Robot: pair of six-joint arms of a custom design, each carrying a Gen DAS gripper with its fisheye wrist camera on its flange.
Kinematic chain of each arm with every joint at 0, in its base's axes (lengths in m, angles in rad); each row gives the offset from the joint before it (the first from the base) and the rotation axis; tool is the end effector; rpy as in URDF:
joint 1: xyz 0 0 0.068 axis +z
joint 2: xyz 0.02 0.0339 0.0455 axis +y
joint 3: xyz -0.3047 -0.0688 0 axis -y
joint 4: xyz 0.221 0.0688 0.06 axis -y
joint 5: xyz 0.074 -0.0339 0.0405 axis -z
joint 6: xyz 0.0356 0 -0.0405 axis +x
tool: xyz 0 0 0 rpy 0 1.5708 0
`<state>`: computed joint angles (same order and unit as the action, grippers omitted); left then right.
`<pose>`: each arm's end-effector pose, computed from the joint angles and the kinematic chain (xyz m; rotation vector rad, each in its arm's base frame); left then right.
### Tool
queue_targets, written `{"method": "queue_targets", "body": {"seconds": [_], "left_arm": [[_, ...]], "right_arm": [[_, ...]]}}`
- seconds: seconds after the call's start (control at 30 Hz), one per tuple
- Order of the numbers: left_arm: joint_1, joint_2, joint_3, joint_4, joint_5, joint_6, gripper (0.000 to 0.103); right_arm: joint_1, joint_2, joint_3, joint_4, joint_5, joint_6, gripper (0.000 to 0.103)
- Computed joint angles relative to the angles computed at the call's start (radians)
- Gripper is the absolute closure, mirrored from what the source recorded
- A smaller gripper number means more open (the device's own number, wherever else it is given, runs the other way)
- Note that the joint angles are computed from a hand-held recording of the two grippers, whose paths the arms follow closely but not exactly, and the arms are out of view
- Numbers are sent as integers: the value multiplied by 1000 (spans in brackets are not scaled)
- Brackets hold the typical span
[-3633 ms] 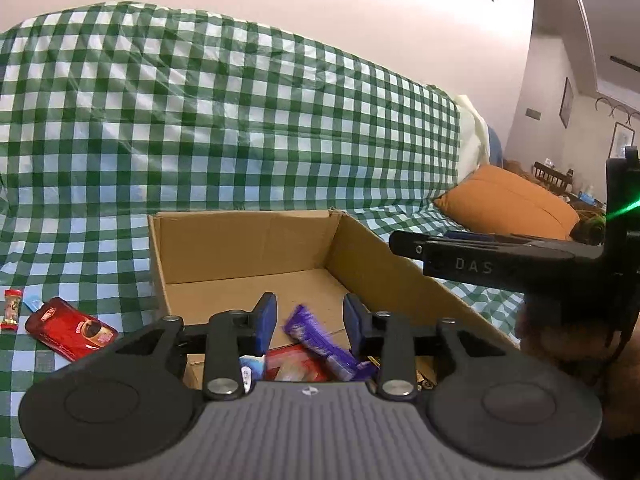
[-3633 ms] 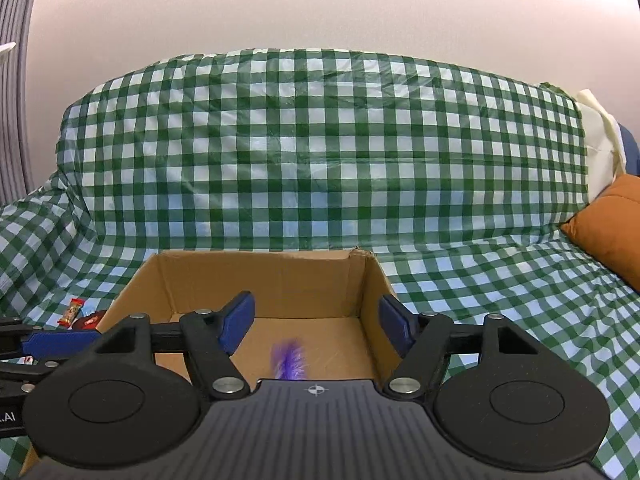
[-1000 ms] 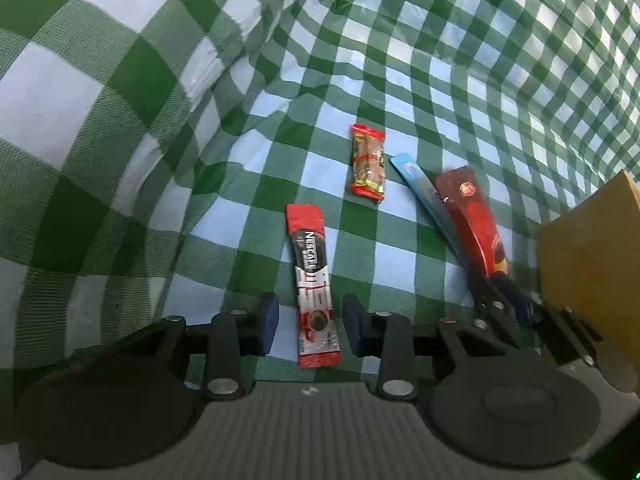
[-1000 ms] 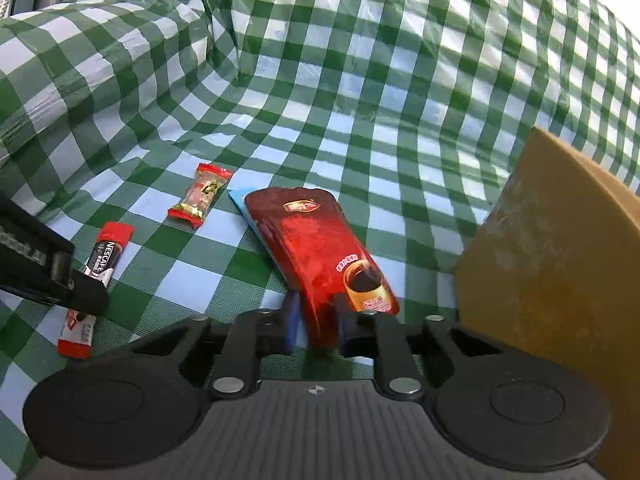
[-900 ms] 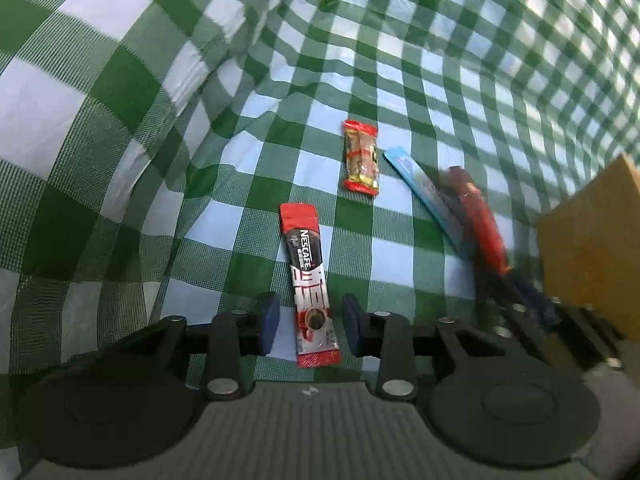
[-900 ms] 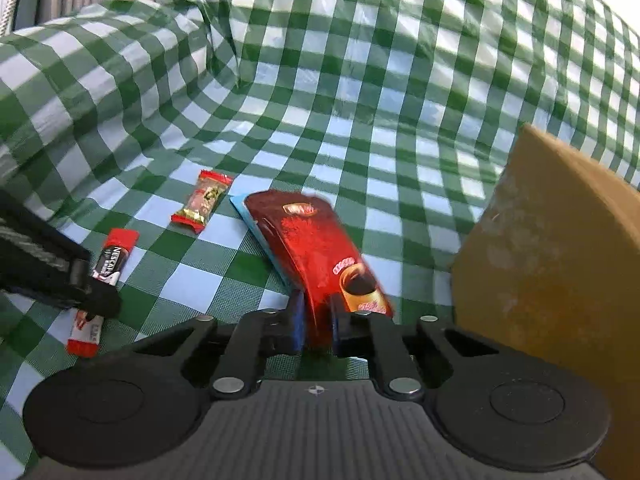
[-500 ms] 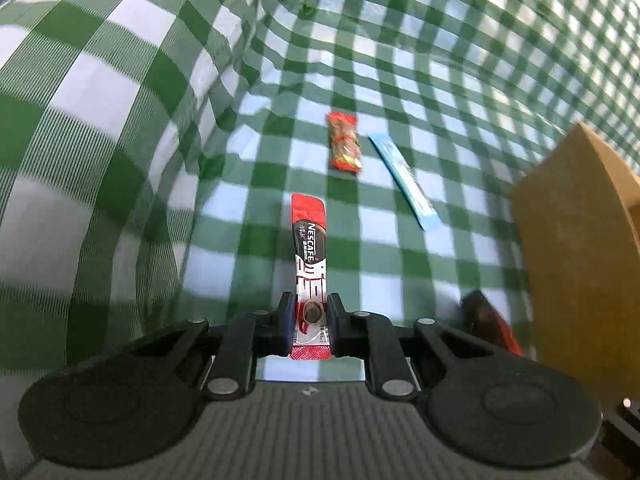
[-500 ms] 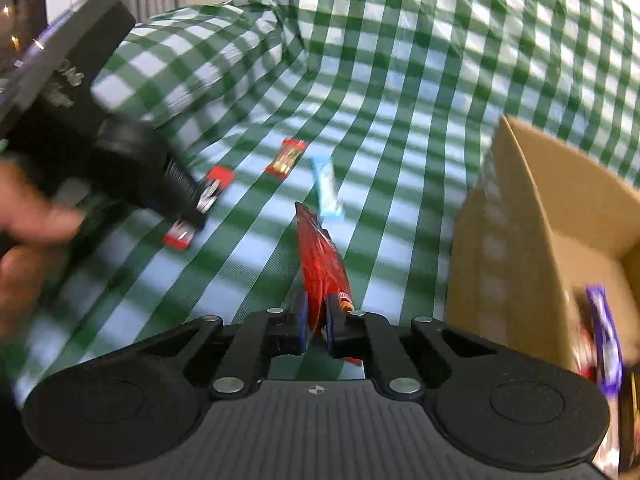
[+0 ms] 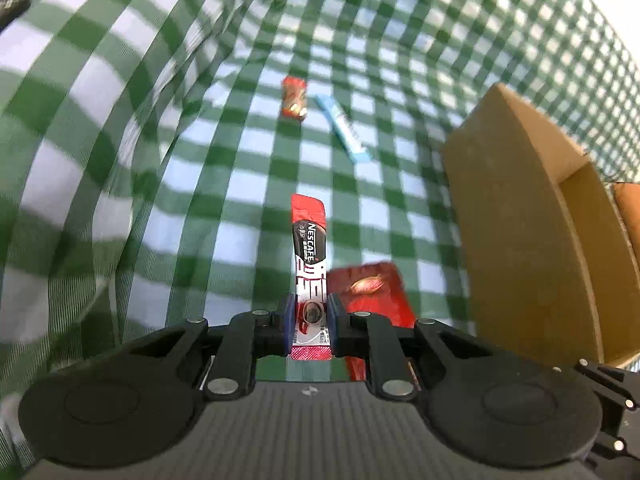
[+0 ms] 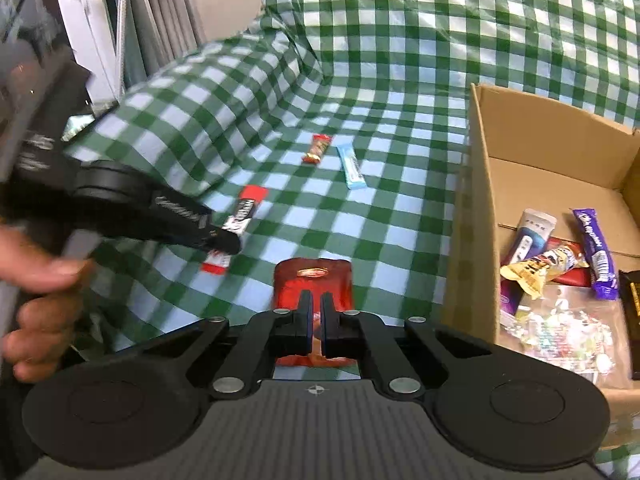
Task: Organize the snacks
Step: 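Grasp the red Nescafe stick with the left tool while the right tool grasps the red coffee pouch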
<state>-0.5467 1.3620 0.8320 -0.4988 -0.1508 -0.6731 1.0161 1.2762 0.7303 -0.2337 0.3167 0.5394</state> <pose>0.2028 -0.1172 0.2581 -0.2188 2.5933 -0.2529 0.1296 0.1882 0.2658 -0.3999 2.3051 0.4184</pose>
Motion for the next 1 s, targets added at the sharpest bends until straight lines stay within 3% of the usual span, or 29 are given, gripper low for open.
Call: {"method": "queue_targets", "body": {"seconds": [0.03,0.07,0.13,0.17,0.2,0.3,0.43,0.63,0.7,0.87,0.9,1.0], "left_arm": [[5,10,2,-5,-2,-4,85],[14,16,6,-11,-2,-4,85],[44,22,6,-12,15,-3,85],[56,29,6,-13,28,-1,85],[65,37,9,-15,36,5,85],[60,59,19,-28,29,19,85],[67,71,19,-32,24,30,84],[78,115,25,-40,29,50,84],[76,133,30,-43,24,58,84],[64,152,36,-40,0,71,84],[59,156,38,-41,-7,74,84],[45,166,43,-42,-28,89,84]], "right_arm": [[0,16,-4,7,0,-12,97],[-3,30,-10,23,-10,-29,89],[8,47,-23,62,-2,-48,64],[14,55,-28,83,6,-52,45],[17,68,-32,114,11,-60,32],[2,129,-30,183,-3,-86,22],[-23,218,-7,224,-39,-85,17],[-51,326,50,191,-79,-82,18],[-56,348,64,174,-88,-81,31],[-60,350,52,189,-85,-66,34],[-64,346,48,191,-89,-66,39],[-69,332,39,195,-87,-59,42]]}}
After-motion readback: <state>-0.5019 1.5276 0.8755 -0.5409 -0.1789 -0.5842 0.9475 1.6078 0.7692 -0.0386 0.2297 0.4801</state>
